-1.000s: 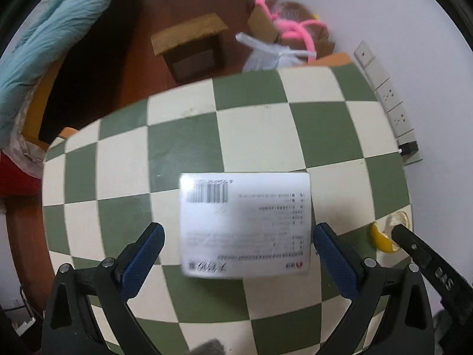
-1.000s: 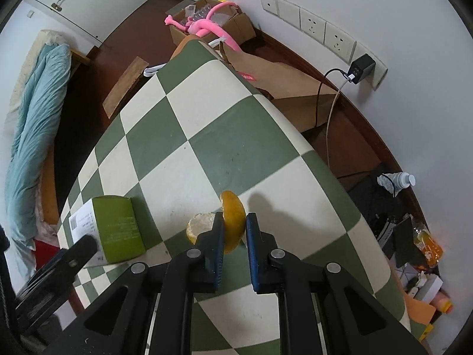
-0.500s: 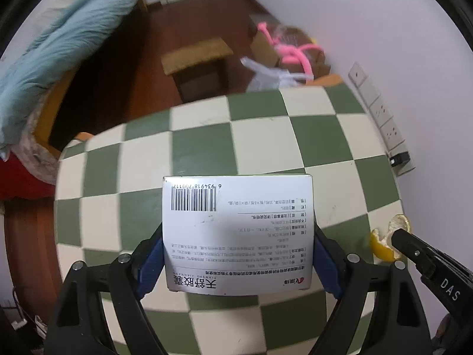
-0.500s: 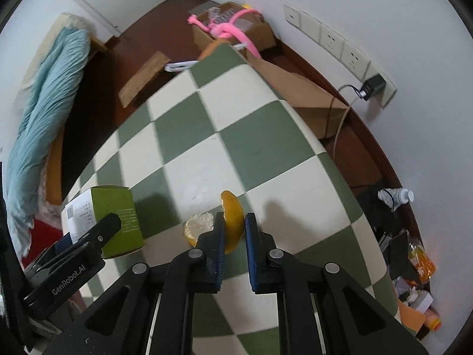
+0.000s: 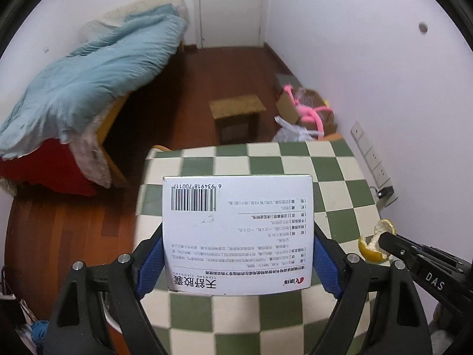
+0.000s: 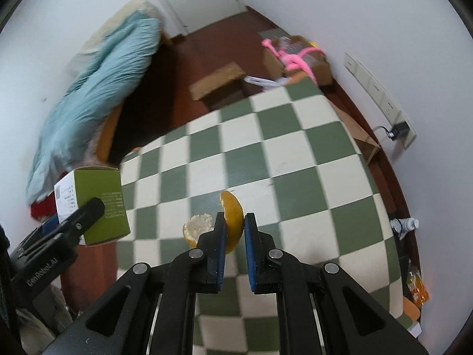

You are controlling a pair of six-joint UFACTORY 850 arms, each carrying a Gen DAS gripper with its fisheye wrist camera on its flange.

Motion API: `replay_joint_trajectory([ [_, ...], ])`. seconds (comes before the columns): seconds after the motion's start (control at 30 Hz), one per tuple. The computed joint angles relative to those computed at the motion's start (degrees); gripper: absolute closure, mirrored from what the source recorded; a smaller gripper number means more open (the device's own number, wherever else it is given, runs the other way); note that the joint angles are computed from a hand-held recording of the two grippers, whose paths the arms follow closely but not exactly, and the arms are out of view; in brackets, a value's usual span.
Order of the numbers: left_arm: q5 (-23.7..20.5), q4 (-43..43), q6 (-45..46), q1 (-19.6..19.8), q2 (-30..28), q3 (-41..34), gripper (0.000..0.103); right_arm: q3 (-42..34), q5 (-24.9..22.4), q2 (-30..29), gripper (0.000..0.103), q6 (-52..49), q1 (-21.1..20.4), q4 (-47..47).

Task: Collect trash
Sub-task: 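Carry the lemon peel and green box over the trash bin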

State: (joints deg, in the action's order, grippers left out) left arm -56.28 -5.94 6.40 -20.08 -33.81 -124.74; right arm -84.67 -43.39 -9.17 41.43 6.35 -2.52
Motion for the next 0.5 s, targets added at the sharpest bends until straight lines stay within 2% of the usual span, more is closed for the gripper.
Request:
replay_joint_trajectory([
  [0.13,2.55,-1.5,2.34,3.79,6.9,6.91,0.018,-1.1,-0.04,1.86,0.091,1.18,4.67,-1.25],
  [0.27,5.09,-1.22,3.48,7.13,11.41,11.96,0.018,-3.47,0.17,1.56,0.091,1.24,9.16,-0.79],
  [0.5,7.28,-0.62,4.21,14.01,15.52,17.76,0.018,-10.8,0.82,-4.45,0.091,-0.91,17.06,2.46],
])
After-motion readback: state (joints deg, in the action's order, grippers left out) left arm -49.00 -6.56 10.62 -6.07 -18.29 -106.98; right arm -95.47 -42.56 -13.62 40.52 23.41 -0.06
